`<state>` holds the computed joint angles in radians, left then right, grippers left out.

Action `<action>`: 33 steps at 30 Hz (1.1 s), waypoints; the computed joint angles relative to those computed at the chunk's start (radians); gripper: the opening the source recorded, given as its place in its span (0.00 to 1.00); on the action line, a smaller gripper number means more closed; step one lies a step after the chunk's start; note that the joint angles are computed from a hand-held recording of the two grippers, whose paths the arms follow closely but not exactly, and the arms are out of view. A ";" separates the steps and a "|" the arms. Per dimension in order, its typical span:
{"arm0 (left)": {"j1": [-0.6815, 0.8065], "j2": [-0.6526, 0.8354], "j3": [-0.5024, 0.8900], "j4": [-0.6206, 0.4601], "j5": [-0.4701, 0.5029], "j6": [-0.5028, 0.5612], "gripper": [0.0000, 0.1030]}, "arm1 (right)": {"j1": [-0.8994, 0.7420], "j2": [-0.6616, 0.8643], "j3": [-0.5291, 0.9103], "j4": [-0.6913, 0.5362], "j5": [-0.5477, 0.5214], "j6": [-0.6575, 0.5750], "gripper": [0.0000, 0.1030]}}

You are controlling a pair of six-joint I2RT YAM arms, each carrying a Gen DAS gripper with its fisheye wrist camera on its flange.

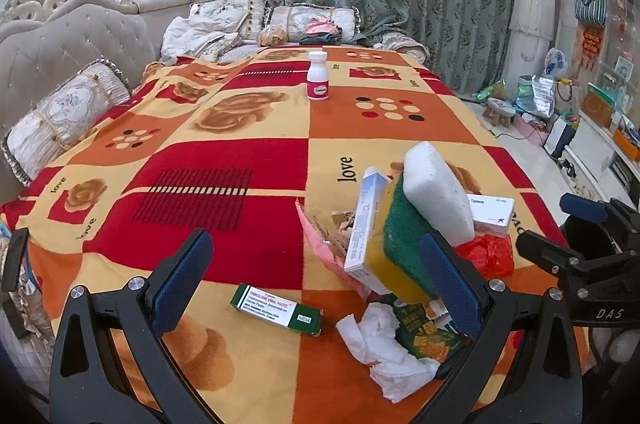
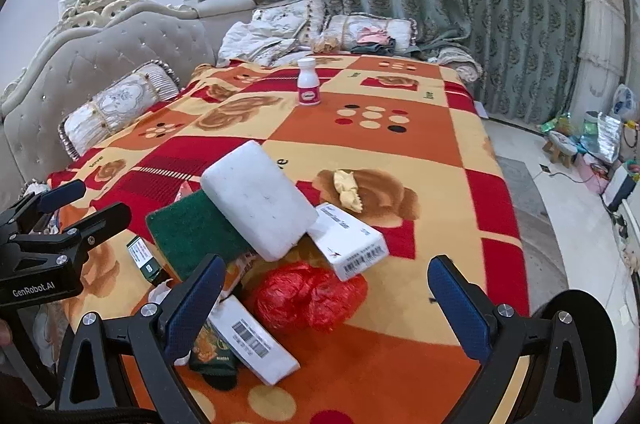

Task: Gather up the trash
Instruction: 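Move both tools toward the pile of trash on the bedspread, then grasp the white foam sponge with right tool while left tool grasps green-yellow sponge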

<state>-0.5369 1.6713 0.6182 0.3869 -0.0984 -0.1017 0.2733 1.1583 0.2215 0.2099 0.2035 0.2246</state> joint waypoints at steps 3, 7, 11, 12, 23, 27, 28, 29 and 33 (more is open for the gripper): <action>0.019 0.009 0.008 -0.006 0.020 0.004 1.00 | -0.007 0.060 0.019 0.033 -0.027 -0.032 0.98; 0.053 0.015 0.020 -0.025 0.067 0.006 1.00 | -0.033 0.114 0.047 0.064 -0.080 -0.070 0.98; 0.077 0.013 0.024 -0.035 0.080 0.019 1.00 | -0.097 0.197 0.106 0.093 -0.177 -0.120 0.98; 0.085 0.014 0.026 -0.039 0.086 0.023 1.00 | -0.115 0.229 0.130 0.094 -0.211 -0.136 0.98; 0.129 0.042 0.064 -0.087 0.157 0.039 1.00 | -0.182 0.537 0.390 0.047 -0.445 -0.297 0.98; 0.125 0.055 0.080 -0.094 0.168 0.039 1.00 | -0.195 0.613 0.446 0.026 -0.500 -0.287 0.88; 0.122 0.059 0.084 -0.096 0.168 0.039 1.00 | -0.198 0.623 0.451 0.012 -0.528 -0.288 0.72; 0.120 0.064 0.092 -0.100 0.169 0.038 1.00 | -0.195 0.631 0.454 0.006 -0.534 -0.282 0.68; 0.103 0.075 0.104 -0.105 0.168 0.035 1.00 | -0.163 0.566 0.382 0.057 -0.487 -0.261 0.65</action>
